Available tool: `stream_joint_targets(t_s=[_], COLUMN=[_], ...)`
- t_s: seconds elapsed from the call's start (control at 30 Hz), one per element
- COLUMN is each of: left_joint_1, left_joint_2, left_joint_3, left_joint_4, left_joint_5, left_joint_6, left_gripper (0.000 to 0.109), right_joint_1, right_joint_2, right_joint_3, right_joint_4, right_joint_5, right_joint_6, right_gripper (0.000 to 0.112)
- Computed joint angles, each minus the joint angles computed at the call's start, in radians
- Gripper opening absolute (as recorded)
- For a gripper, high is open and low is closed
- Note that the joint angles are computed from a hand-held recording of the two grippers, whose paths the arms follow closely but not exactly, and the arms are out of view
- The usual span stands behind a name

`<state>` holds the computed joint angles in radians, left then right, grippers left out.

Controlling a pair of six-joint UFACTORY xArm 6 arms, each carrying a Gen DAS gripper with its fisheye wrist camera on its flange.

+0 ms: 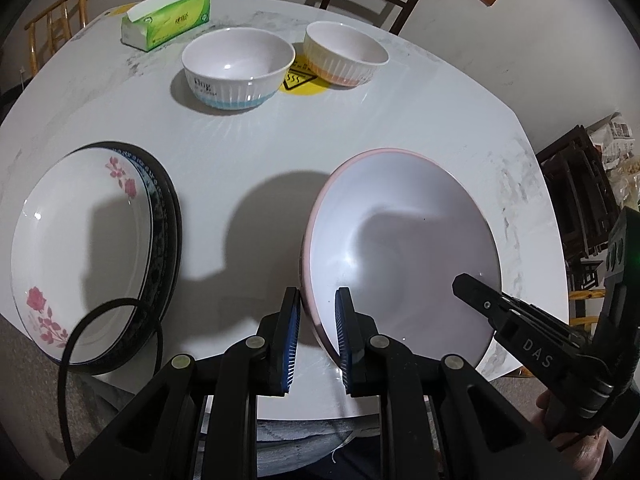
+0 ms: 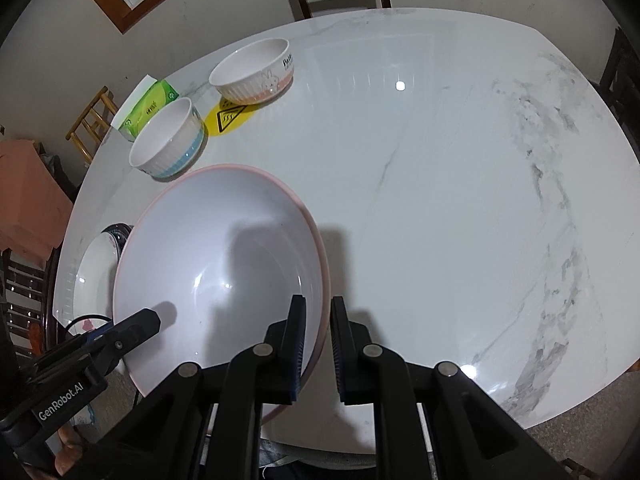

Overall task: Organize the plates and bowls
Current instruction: 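Lift the pink bowl and carry it toward the plate stack, then set the pink bowl down beside the plate stack and open both grippers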

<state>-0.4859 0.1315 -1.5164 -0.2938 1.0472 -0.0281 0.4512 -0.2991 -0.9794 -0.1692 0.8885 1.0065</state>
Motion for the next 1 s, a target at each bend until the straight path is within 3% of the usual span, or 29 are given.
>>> stream_joint_targets(t_s=[0.7, 0.87, 1.0], left_joint_1=[0.014, 0.02, 0.027], left_joint_2=[-0.011, -0.017, -0.023], left_joint_3=[0.041, 0.045, 0.045], left_joint_4=[-0.02, -0.034, -0.041], left_joint_5=[-0.003, -0.012, -0.016], left_joint_6=[0.019, 0.027, 0.035], left_gripper=[0.013, 0.016, 0.027], right_joint_1=[0.012, 0.01, 0.016], right_joint_2=[0.017, 0.014, 0.011], right_joint_3=[-0.004, -0.009, -0.025], right_joint_4=[0.022, 0.027, 0.0], right_joint_5=[-0.005, -0.008, 0.013], right_joint_6=[-0.009, -0.019, -0.012], right_gripper=[0.016, 0.024, 0.034])
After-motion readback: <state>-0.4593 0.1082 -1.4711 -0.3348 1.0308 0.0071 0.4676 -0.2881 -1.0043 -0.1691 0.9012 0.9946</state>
